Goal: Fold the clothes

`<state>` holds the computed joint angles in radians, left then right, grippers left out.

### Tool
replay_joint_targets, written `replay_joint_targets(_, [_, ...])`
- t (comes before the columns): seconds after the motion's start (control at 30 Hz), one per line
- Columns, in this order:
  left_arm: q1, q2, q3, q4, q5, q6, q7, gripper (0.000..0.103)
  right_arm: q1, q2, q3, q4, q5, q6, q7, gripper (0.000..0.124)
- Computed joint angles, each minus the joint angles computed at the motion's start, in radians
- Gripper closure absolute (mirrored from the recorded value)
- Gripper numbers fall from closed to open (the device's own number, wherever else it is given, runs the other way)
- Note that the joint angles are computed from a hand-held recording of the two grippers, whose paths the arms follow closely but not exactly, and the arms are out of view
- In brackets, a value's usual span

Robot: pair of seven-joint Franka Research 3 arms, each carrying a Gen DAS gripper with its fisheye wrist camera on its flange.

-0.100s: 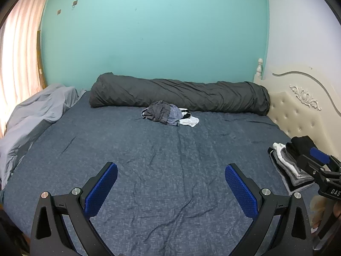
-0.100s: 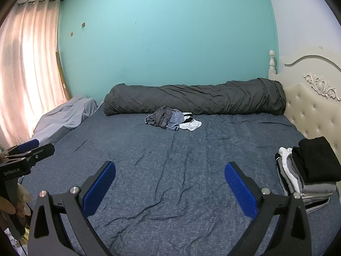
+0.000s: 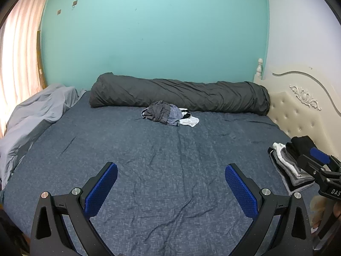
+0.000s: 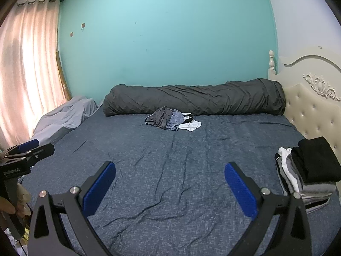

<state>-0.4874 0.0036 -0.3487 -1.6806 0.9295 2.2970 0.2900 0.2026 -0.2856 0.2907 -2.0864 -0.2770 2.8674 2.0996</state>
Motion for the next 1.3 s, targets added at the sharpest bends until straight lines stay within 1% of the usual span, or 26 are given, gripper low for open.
replay_joint_targets(0.03, [0.000, 0.000, 0.000, 0.000, 0.002, 0.000, -0.001, 0.000, -0.003, 0.000, 0.002, -0.003, -0.003, 0.011, 0.007, 0.021])
replay_joint_targets(0.2, [0.001, -0.006, -0.001, -0.007, 0.001, 0.010, -0.009, 0.000, -0.002, -0.015, 0.003, -0.016, 0.002, 0.013, 0.007, 0.021])
replay_joint_targets(0.33, [-0.005, 0.007, -0.004, 0.021, -0.007, -0.012, 0.014, 0.000, 0.000, -0.005, -0.001, -0.007, 0.010, 0.010, -0.007, 0.021])
replay_joint_targets(0.5, [-0.004, 0.005, 0.003, 0.032, -0.032, -0.009, 0.039, 0.000, 0.003, -0.007, -0.003, 0.007, 0.012, -0.012, -0.022, 0.021])
replay_joint_targets(1.3, [-0.006, 0.009, 0.006, 0.025, -0.026, 0.007, 0.034, 0.000, 0.003, -0.002, -0.002, 0.014, 0.002, -0.014, -0.017, 0.021])
